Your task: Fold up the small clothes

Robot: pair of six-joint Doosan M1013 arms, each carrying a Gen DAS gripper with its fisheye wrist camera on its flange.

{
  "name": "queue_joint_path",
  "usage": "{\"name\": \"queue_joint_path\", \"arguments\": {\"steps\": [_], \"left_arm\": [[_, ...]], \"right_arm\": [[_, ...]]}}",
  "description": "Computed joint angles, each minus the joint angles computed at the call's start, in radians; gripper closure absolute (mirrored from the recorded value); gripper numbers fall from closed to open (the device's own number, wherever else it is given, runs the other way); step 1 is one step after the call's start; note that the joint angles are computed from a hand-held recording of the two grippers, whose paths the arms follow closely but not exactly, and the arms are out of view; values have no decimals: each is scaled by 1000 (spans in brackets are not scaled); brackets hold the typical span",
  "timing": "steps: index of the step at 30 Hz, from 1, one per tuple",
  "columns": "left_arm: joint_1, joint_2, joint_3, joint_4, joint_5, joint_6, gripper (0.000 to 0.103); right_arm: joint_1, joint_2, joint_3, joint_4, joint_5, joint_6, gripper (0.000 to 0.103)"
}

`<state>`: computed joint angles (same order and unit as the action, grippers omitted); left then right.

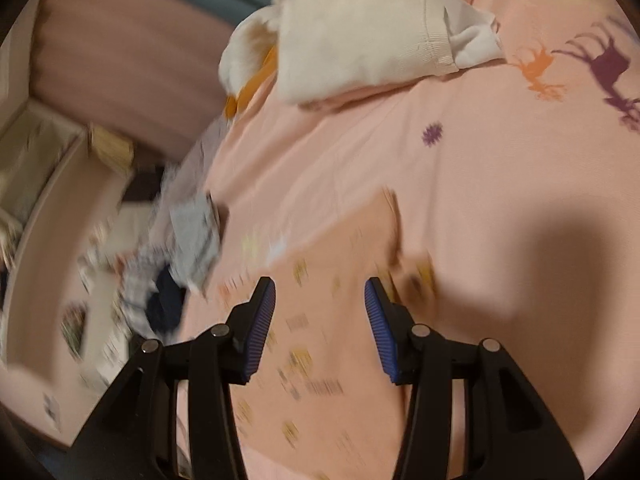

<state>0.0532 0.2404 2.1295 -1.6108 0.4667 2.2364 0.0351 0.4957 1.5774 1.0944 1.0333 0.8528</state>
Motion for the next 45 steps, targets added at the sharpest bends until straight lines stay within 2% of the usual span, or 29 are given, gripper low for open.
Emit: {"name": "queue_joint_path", "arguments": {"steps": [2, 8, 12, 13, 16, 17, 19, 22, 27, 29, 32, 36, 37, 38, 39, 40, 41, 43, 45], "left_arm": [[-12, -2, 13, 29, -4, -10, 98], [-24, 2, 38, -9, 31, 20, 98], [-28, 0, 45, -19, 66, 53, 98], [-30, -1, 45, -10, 62, 45, 94], [-22, -6, 59, -61, 100, 98, 73], [-24, -9, 62, -68, 102, 109, 72], [-33, -20, 61, -31, 73, 95, 72], [-36, -18, 54, 2, 83, 84, 72], [-38, -16, 51, -8, 99, 114, 72], [-37, -14, 51, -17, 120, 139, 72], [-31, -4, 44, 1, 154, 141, 72], [-36, 7, 33, 70, 150, 92, 72], [-41, 6, 29, 93, 138, 71, 72], [-46, 5, 26, 120, 124, 46, 77], [-50, 2, 22, 152, 115, 18, 83], [-53, -1, 21, 180, 107, -5, 95], [-51, -5, 23, 194, 112, -11, 99], [-52, -17, 32, 194, 112, 0, 100], [-41, -26, 46, 143, 143, 47, 100]], "right_arm": [[-2, -18, 31, -30, -10, -23, 56], [-10, -31, 78, -83, -13, -7, 55], [-19, -29, 100, -74, 45, -3, 55], [-18, -27, 102, -70, 56, -1, 55], [-15, -33, 113, -69, 66, -14, 56], [-12, -37, 116, -67, 65, -26, 56], [-13, -47, 123, -59, 57, -49, 59], [-13, -53, 129, -38, 47, -81, 66], [-11, -53, 131, -48, 13, -66, 66], [-19, -52, 135, -14, 33, -93, 65], [-20, -46, 130, -31, 79, -107, 65], [-20, -43, 132, -24, 110, -143, 67], [-16, -42, 130, -33, 103, -141, 71], [-11, -42, 127, -49, 94, -135, 74], [-2, -42, 123, -76, 80, -127, 82], [6, -46, 121, -101, 60, -123, 92], [10, -48, 120, -113, 49, -129, 94], [3, -56, 128, -88, 51, -172, 95], [-8, -67, 137, -68, 54, -203, 96]]}}
